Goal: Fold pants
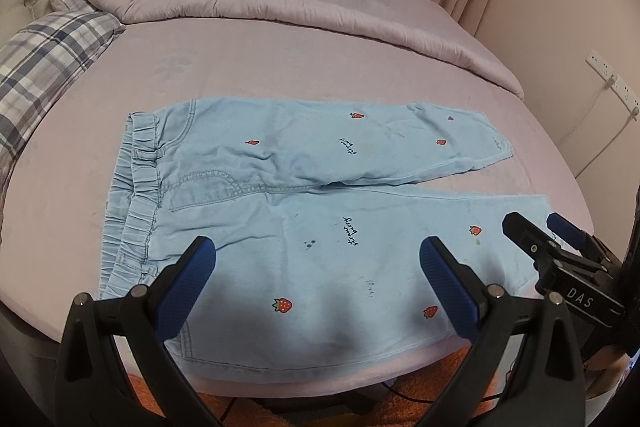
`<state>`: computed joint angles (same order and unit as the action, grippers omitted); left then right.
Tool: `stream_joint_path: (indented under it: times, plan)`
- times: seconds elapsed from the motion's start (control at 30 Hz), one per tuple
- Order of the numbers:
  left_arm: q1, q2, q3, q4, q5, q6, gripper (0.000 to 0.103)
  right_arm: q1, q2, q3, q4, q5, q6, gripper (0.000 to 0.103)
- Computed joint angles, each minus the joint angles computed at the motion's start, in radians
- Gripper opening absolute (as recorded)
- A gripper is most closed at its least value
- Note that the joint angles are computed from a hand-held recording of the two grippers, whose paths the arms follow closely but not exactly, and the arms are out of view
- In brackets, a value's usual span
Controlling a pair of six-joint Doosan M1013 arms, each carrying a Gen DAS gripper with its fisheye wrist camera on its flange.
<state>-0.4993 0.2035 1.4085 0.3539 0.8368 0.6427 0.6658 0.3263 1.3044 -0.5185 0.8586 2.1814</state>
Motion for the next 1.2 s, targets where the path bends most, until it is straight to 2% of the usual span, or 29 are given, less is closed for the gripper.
stream_joint_path:
  times: [0.5,1.2]
  plan:
    - [0.005,0.006,-0.005,-0.06,-0.004,0.048,0.102,-0.003,0.002,-0.006,0.007,0.024,0.014,0.103]
    - [0.014,0.012,-0.005,-0.106,0.037,0.033,0.1,-0.011,0.003,-0.006,0.034,0.039,0.001,0.103]
